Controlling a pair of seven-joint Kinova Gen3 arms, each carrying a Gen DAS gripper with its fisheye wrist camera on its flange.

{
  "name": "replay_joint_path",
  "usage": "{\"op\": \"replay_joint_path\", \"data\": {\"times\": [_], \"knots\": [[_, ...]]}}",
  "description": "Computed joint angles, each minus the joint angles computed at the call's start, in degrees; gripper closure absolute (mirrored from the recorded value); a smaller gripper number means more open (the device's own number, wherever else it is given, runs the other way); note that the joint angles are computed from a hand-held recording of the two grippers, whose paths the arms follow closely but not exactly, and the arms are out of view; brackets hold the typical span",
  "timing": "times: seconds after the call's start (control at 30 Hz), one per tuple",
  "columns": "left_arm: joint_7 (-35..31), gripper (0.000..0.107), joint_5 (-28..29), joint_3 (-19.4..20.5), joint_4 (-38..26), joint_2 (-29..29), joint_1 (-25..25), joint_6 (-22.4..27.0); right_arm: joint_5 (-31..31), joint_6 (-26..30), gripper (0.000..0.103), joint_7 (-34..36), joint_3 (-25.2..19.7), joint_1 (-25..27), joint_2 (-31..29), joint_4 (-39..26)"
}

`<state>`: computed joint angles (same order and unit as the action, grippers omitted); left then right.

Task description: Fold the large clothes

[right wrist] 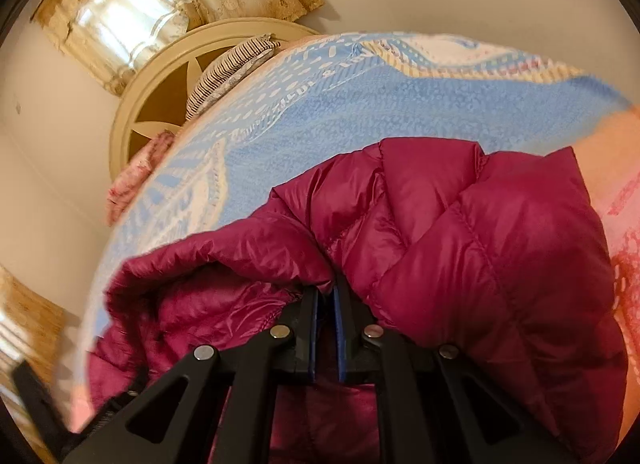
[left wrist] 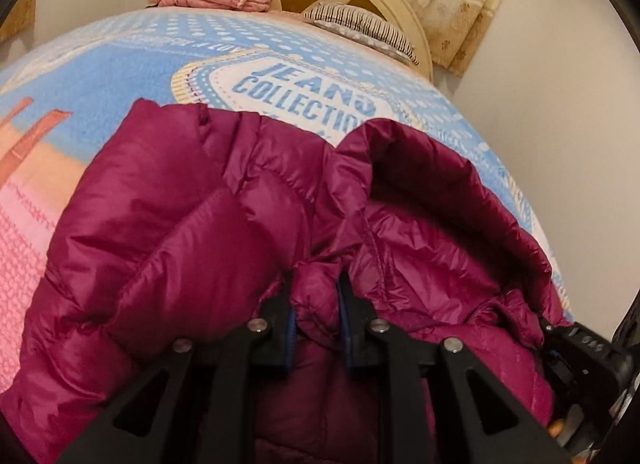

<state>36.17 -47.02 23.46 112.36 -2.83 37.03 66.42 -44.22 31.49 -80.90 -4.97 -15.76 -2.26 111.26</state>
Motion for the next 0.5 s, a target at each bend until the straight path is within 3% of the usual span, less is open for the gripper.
{"op": "replay_joint_path", "data": {"times": [0.13,0.23,0.33,0.5], "knots": [[1.23,0.086,-0.84,0.25,0.92,-0.51,-0.19,-0.86,7.99,-6.26,0.096,-9.32,-8.59,10.62,-8.50,2.09],[1.51,0.086,-1.15,0.49,0.79,-0.20,-0.06,-0.48,14.98,-4.96,0.096,-14.07,-15.11,15.59,-9.70,-2.79],[2.28,0.086,-1.57,0.51,1.61,-0.82,0.00,-1.07,21.97,0.17,0.096,-18.48,-16.70,11.11,-3.65,-10.75],[3.95,0.086,-2.20,1.04,3.25,-2.04,-0.59,-2.72,33.62,11.32,0.096,-27.41,-12.67,-2.13,7.86,-21.84]]}}
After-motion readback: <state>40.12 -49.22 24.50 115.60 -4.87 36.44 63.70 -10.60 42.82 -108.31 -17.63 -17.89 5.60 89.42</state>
